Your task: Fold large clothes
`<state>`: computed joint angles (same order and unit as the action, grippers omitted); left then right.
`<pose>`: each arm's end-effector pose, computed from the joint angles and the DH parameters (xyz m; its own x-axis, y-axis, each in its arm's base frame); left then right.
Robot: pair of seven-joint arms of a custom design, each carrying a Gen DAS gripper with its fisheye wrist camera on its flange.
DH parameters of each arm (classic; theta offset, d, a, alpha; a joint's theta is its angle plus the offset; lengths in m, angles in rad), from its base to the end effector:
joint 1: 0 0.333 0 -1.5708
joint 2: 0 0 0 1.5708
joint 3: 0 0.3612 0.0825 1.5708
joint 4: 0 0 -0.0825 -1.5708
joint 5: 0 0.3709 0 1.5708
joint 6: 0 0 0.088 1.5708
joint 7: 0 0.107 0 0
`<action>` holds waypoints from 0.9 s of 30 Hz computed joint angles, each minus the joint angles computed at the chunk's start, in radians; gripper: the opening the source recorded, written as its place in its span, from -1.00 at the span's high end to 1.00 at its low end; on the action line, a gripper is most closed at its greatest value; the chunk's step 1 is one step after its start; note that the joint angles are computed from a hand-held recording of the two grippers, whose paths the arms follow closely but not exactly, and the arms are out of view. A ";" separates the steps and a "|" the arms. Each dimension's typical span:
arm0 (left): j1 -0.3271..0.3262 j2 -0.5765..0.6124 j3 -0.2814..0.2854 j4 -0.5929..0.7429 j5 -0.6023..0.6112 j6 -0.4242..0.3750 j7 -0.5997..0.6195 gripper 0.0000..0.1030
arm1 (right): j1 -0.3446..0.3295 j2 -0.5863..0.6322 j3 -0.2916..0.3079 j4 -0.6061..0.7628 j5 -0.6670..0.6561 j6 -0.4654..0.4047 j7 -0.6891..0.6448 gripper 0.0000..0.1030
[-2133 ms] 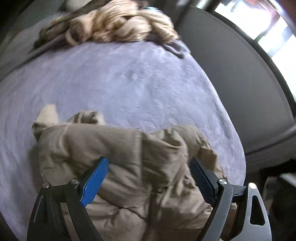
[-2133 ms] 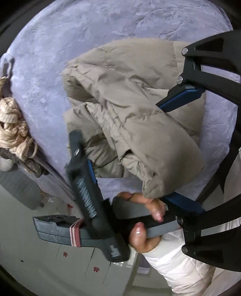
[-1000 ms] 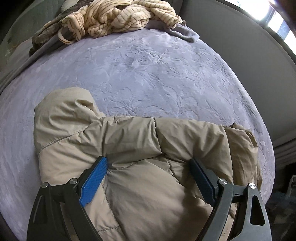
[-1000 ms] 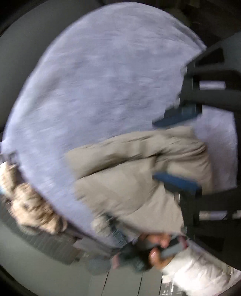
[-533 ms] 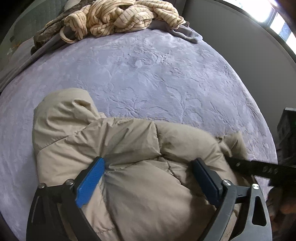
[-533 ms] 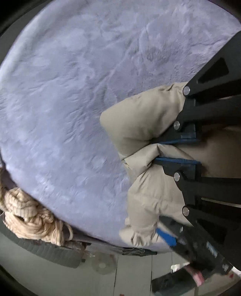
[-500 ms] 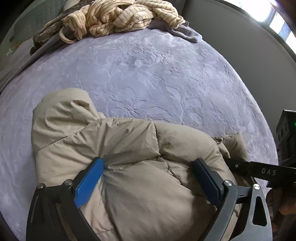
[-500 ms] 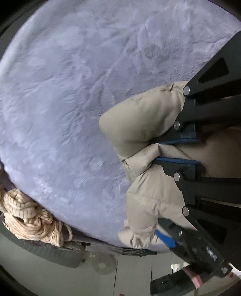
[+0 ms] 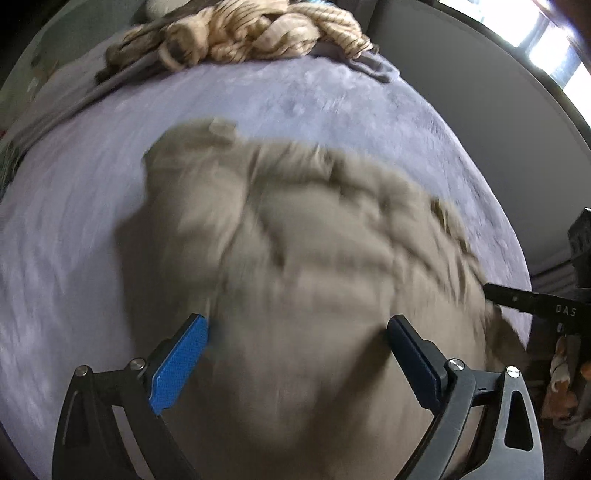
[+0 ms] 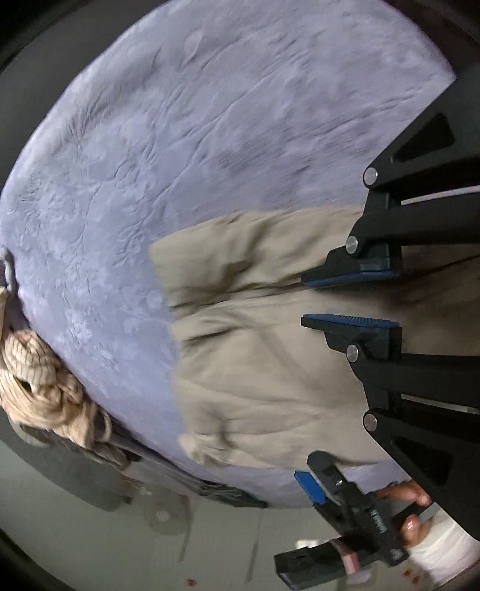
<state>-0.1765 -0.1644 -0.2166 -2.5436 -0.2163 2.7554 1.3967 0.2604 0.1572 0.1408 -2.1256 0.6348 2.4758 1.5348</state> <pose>0.4266 -0.1693 0.4223 -0.0668 -0.9826 0.1731 -0.9437 0.0059 -0.3308 0.5349 0.2220 0.4092 -0.0113 -0.8855 -0.4644 -0.9949 0.0565 -0.0837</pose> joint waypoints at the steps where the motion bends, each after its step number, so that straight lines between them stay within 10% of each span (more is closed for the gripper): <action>1: -0.007 -0.020 0.006 -0.022 -0.025 -0.006 0.009 -0.89 | 0.006 -0.031 -0.001 -0.033 -0.023 0.009 0.005 0.67; 8: -0.040 -0.090 0.028 -0.130 -0.184 -0.020 0.010 -0.94 | 0.036 -0.109 -0.027 -0.163 -0.067 -0.039 0.071 0.67; 27: 0.007 -0.183 0.023 -0.154 -0.135 -0.097 0.045 -0.98 | 0.083 -0.150 -0.021 -0.181 -0.235 -0.001 0.372 0.55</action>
